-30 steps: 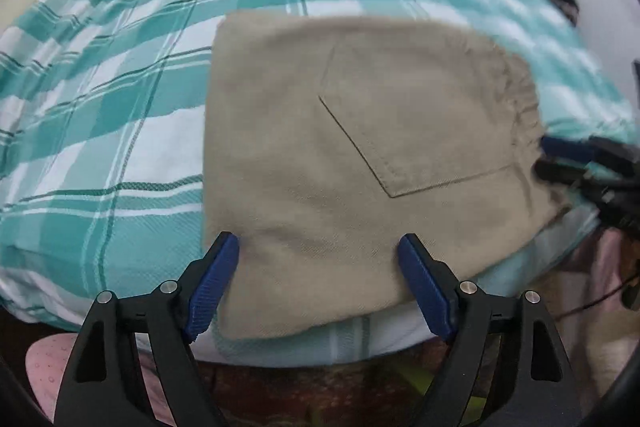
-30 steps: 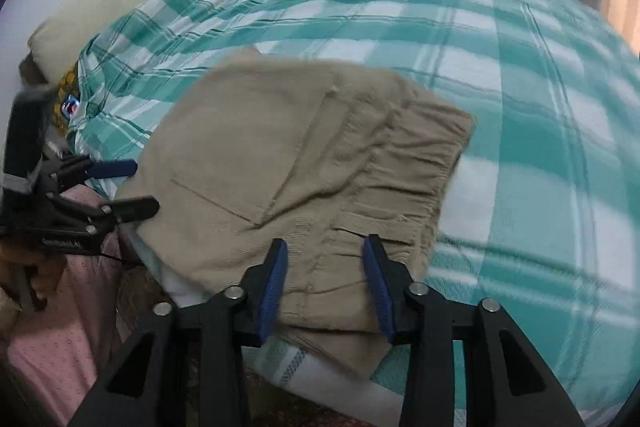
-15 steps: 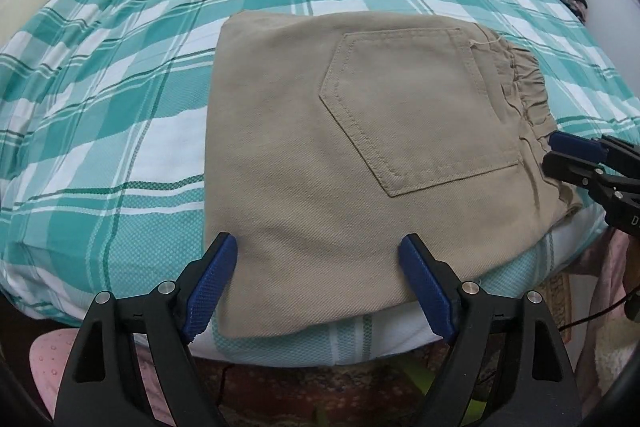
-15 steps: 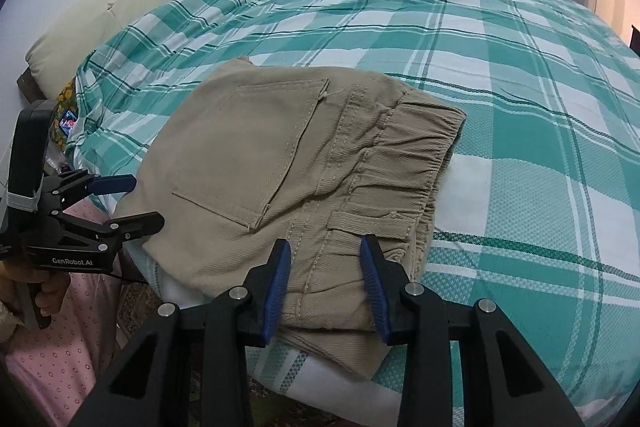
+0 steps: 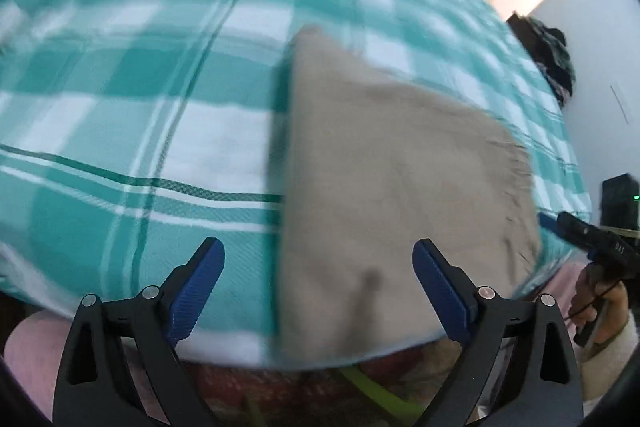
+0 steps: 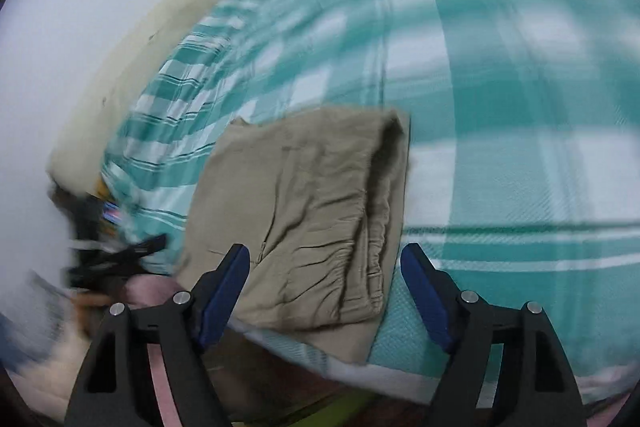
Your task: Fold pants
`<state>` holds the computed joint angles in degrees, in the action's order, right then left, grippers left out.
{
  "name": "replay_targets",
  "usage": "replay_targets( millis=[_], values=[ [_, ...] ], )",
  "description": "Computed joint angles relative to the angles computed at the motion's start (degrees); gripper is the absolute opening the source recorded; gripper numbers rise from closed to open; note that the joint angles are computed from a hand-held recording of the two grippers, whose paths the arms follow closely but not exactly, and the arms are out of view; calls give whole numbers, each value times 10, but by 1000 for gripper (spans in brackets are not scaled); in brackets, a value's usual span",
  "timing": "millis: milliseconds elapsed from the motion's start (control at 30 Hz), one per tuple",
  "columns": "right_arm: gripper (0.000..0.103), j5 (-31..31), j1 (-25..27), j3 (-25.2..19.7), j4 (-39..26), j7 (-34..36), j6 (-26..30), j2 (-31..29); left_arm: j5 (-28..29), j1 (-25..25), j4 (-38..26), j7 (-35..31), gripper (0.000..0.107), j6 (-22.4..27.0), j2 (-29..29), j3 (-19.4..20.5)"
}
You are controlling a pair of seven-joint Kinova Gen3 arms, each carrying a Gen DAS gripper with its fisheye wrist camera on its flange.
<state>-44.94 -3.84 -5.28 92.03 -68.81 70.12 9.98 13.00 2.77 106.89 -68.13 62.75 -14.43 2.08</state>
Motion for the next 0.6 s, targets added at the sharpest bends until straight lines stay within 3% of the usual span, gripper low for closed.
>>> replay_targets(
  millis=[100,133,167,233,267,300,367,433,600],
  values=[
    [76,0,-11,-4,-44,-28,33,80,69,32,1,-70,94,0,67,-71],
    [70,19,-13,-19,-63,-41,39,105,85,37,2,-89,90,-9,72,-78],
    [64,36,-5,-43,-83,-64,45,124,96,38,-4,-99,67,-10,75,-75],
    [51,60,20,-96,-105,-97,47,137,90,9,-28,-90,44,9,85,-36],
    [44,75,22,-113,-119,-100,50,132,77,0,-43,-81,25,20,85,-16],
    [41,81,29,-129,-123,-97,47,125,74,-4,-55,-81,14,25,80,-6],
    [35,69,23,-130,-153,-82,64,121,92,-7,-81,-92,13,31,72,-14],
    [35,57,-12,-100,-206,-75,88,124,93,-5,-117,-95,13,30,77,-19],
    [34,28,-111,9,-339,-39,59,155,6,-10,-237,-85,13,10,135,3]
  ],
)
